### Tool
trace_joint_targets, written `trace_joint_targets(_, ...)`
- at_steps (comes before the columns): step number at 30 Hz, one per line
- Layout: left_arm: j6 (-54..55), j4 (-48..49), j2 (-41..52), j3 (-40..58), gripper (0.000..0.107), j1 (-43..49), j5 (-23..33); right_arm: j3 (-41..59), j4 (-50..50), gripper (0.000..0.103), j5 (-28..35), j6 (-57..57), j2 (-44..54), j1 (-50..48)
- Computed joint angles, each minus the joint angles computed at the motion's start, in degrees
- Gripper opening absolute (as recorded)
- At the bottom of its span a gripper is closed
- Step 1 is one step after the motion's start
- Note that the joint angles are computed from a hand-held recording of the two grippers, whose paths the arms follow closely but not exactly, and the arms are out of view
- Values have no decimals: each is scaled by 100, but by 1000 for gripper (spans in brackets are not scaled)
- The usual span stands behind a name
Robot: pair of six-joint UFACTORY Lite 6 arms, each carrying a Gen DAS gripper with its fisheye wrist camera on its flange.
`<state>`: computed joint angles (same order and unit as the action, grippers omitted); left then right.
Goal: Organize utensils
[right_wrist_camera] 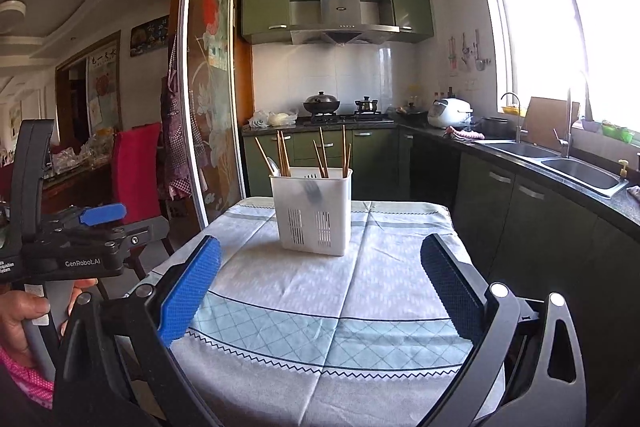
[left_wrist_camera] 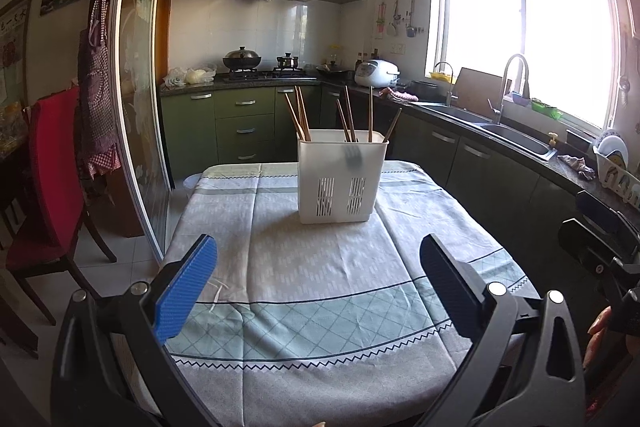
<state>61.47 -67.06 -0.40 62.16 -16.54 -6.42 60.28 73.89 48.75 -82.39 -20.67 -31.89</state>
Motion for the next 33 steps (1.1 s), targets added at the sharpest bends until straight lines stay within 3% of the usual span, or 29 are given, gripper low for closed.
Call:
trace_joint_targets(3,351,-286,-206,-191,96,-76,-247,-45,-119,98,-94,165,-169,-15)
trace_joint_targets(7,892,-907,-295,-270,96,116,-113,43,-179,98,-142,284,-158,-27)
trace_joint_targets(13,426,-472,-371,-485,96,140,-347,-14,-458,98,-374,467,-254,176)
trace_joint_targets(26,750,-896,-442,-524,96,224,-200,-40,-547,98,-466,586,-236,285)
trace_joint_targets(33,920,-1076,-471,-559,96,92,-471,-51,-537,98,-508,614,-183,387)
